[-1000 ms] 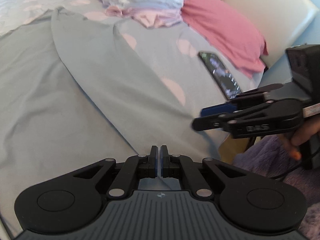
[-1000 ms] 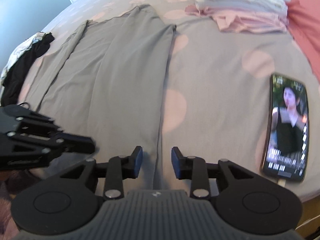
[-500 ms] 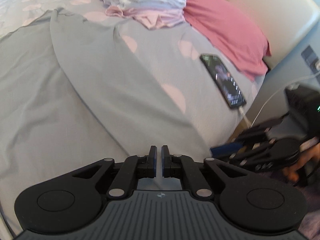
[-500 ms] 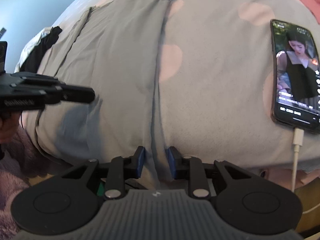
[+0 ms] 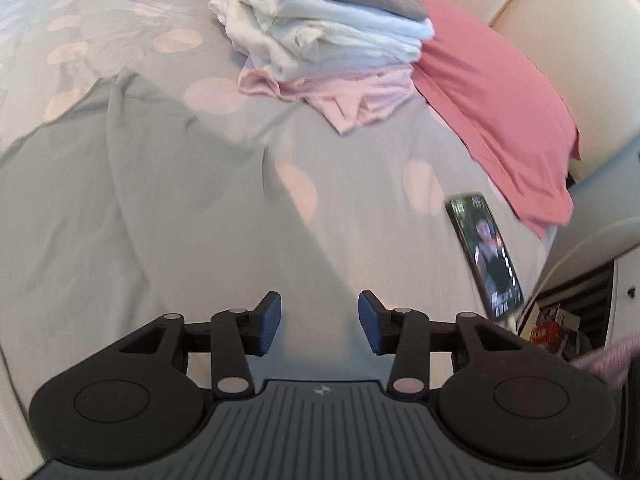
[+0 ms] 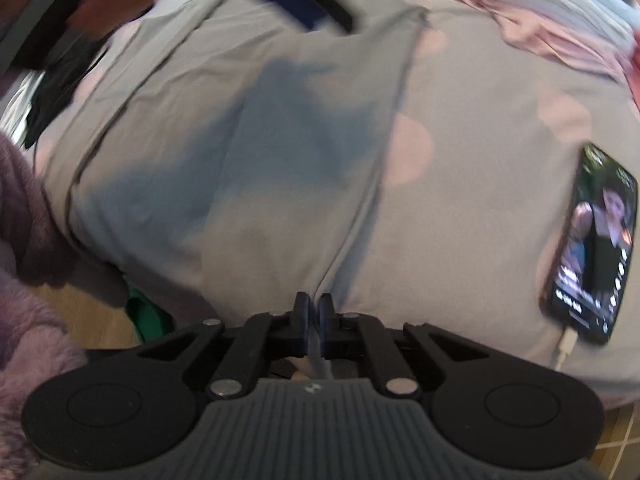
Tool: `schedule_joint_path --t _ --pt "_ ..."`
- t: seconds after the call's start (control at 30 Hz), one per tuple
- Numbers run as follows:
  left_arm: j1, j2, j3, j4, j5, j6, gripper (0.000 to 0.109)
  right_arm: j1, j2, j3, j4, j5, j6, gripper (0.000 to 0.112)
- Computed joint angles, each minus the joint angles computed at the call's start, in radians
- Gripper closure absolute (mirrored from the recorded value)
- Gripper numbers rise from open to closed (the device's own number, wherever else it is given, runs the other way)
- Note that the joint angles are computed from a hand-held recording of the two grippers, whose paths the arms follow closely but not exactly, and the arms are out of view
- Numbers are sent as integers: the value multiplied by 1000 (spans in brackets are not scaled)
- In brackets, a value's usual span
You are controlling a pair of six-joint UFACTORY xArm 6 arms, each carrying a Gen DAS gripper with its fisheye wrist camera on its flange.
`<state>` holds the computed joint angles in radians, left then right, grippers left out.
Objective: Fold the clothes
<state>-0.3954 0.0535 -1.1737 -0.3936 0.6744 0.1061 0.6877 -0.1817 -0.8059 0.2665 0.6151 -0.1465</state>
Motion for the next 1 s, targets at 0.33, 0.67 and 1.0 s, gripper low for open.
schedule_joint_path --t 0.33,0.67,1.0 --pt "1 365 -477 197 178 -193 68 19 17 -35 71 21 -132 107" --pt "21 523 -637 266 246 -372 72 12 20 -45 143 44 -184 107" --pt "49 434 -512 212 148 -313 102 25 17 -46 105 35 -141 107"
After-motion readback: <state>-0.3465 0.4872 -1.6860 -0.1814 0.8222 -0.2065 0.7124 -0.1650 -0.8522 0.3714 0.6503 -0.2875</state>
